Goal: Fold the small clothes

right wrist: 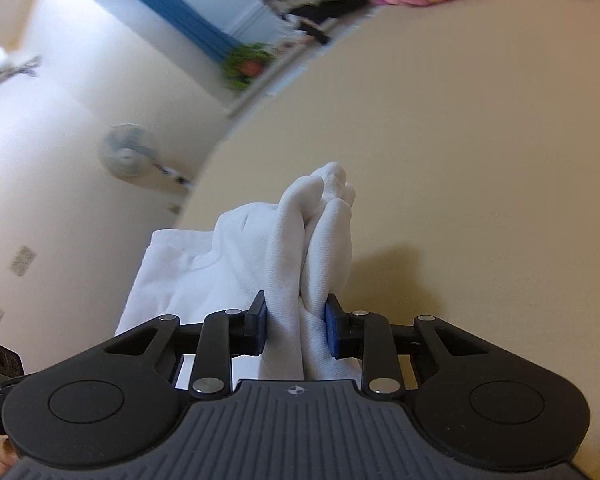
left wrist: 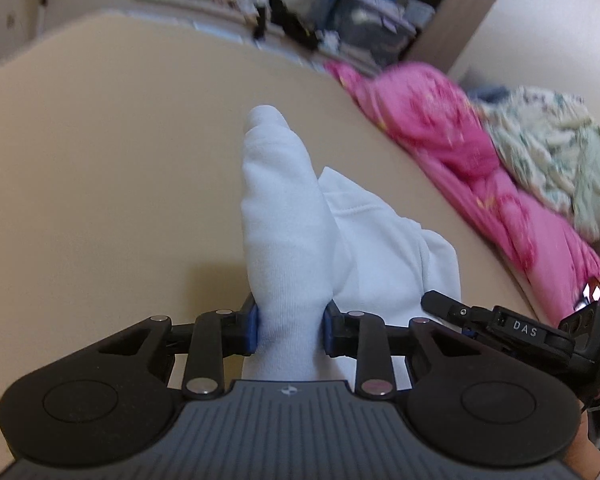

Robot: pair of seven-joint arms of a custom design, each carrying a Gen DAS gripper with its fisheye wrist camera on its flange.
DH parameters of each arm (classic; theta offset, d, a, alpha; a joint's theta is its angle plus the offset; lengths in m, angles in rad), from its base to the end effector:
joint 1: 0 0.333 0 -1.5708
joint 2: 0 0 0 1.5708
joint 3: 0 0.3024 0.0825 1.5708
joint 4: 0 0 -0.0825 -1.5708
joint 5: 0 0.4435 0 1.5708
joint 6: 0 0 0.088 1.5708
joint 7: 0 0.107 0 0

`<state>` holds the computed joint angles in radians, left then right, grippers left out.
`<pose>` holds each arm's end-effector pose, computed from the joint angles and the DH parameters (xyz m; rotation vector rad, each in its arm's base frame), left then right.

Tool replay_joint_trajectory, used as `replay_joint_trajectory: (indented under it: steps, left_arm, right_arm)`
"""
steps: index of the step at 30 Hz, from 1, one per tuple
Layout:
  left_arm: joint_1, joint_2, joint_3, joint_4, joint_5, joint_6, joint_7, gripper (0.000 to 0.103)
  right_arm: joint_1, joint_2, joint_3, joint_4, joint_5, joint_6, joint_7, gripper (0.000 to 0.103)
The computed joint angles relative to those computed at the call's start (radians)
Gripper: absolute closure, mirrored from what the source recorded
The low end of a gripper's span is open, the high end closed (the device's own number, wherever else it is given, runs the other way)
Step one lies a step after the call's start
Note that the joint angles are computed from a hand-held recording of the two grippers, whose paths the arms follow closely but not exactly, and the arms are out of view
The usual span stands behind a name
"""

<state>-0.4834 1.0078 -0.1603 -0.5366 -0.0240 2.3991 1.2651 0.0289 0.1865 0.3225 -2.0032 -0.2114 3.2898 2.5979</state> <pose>0.7532 -0.4525 0.5184 -1.7321 2.0997 -1.2479 0.6340 0.2437 0.4602 -1.0484 1.7454 -0.1645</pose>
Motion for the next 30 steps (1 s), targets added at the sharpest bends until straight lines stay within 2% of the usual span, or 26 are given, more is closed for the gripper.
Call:
replay_joint_trajectory:
  steps: [1,2,3,4,5,6,7,8,9,10,11,12,14,15,16,17,18,19,20,21,22,23,24,25,26,30]
  left_arm:
    - [0.017,-0.056,0.008,-0.075,0.002,0.030,-0.001,0.067]
    - [0.033,-0.089,0.012,-0.116,0.004,0.049,-0.001,0.060]
    - [0.043,-0.100,0.025,-0.121,0.014,0.050,-0.008,0.055]
    - [0.048,-0.121,0.048,-0.147,0.035,0.056,-0.024,0.046]
    - [0.039,-0.133,0.096,-0.156,0.082,0.036,-0.072,0.040]
    - [0.029,-0.159,0.137,-0.192,0.131,0.022,-0.116,0.040]
    - [0.034,-0.203,0.148,-0.263,0.160,0.031,-0.127,0.040]
    - [0.054,-0.257,0.128,-0.350,0.166,0.051,-0.111,0.041]
    - [0.077,-0.309,0.103,-0.438,0.161,0.074,-0.091,0.041]
    - [0.098,-0.359,0.080,-0.525,0.156,0.100,-0.073,0.041]
    - [0.114,-0.402,0.065,-0.612,0.144,0.149,-0.054,0.041]
    - [0.129,-0.437,0.050,-0.693,0.126,0.196,-0.038,0.042]
    - [0.147,-0.456,0.030,-0.771,0.092,0.208,-0.029,0.048]
    - [0.143,-0.455,0.034,-0.795,0.091,0.196,-0.039,0.051]
    - [0.130,-0.449,0.046,-0.806,0.107,0.156,-0.053,0.056]
    - [0.125,-0.442,0.052,-0.809,0.121,0.101,-0.050,0.055]
    - [0.123,-0.458,0.053,-0.847,0.133,0.097,-0.040,0.054]
    - [0.115,-0.498,0.062,-0.909,0.166,0.149,-0.050,0.054]
    - [0.114,-0.531,0.061,-0.945,0.180,0.159,-0.047,0.054]
    - [0.117,-0.562,0.057,-0.977,0.186,0.173,-0.048,0.054]
    - [0.112,-0.616,0.064,-1.044,0.211,0.218,-0.069,0.051]
    - [0.095,-0.669,0.083,-1.112,0.265,0.265,-0.114,0.043]
    - [0.078,-0.714,0.101,-1.165,0.331,0.296,-0.169,0.037]
    - [0.057,-0.760,0.122,-1.210,0.421,0.315,-0.246,0.022]
    - [0.035,-0.810,0.142,-1.257,0.520,0.324,-0.335,0.013]
    - [0.025,-0.935,0.116,-1.339,0.709,0.317,-0.520,0.010]
  right_arm:
    - [0.063,0.032,-0.050,0.052,-0.004,0.005,-0.009,0.074]
    - [0.130,0.073,-0.103,0.117,0.004,0.007,-0.016,0.073]
    - [0.162,0.098,-0.125,0.164,0.012,0.000,-0.021,0.071]
    - [0.214,0.129,-0.169,0.223,0.018,-0.029,-0.021,0.070]
    - [0.280,0.147,-0.235,0.271,0.016,-0.079,-0.015,0.064]
    - [0.357,0.159,-0.322,0.327,-0.053,-0.184,0.051,0.055]
    - [0.440,0.168,-0.409,0.376,-0.074,-0.323,0.078,0.051]
    - [0.500,0.181,-0.471,0.409,-0.096,-0.426,0.113,0.048]
    - [0.526,0.177,-0.497,0.410,-0.146,-0.472,0.176,0.048]
    - [0.522,0.162,-0.489,0.390,-0.178,-0.463,0.213,0.048]
    - [0.488,0.146,-0.453,0.351,-0.214,-0.398,0.236,0.049]
    - [0.482,0.139,-0.441,0.320,-0.205,-0.350,0.213,0.048]
    - [0.404,0.147,-0.332,0.299,-0.148,-0.312,0.100,0.049]
    - [0.366,0.157,-0.276,0.295,-0.103,-0.322,0.021,0.050]
    - [0.331,0.173,-0.223,0.313,-0.061,-0.377,-0.058,0.050]
    - [0.328,0.193,-0.205,0.349,-0.027,-0.488,-0.132,0.052]
    - [0.349,0.204,-0.221,0.364,-0.038,-0.577,-0.147,0.051]
    - [0.376,0.193,-0.252,0.349,-0.050,-0.611,-0.114,0.052]
    - [0.369,0.165,-0.251,0.311,-0.055,-0.589,-0.062,0.052]
    - [0.395,0.136,-0.282,0.287,-0.082,-0.600,-0.002,0.053]
    - [0.435,0.112,-0.318,0.285,-0.167,-0.667,0.076,0.052]
    - [0.462,0.083,-0.340,0.270,-0.262,-0.708,0.146,0.052]
    - [0.473,0.035,-0.349,0.221,-0.343,-0.693,0.204,0.052]
    - [0.472,-0.003,-0.347,0.185,-0.395,-0.674,0.241,0.052]
    - [0.472,-0.045,-0.342,0.148,-0.446,-0.666,0.280,0.052]
    - [0.486,-0.156,-0.290,0.105,-0.726,-0.729,0.479,0.048]
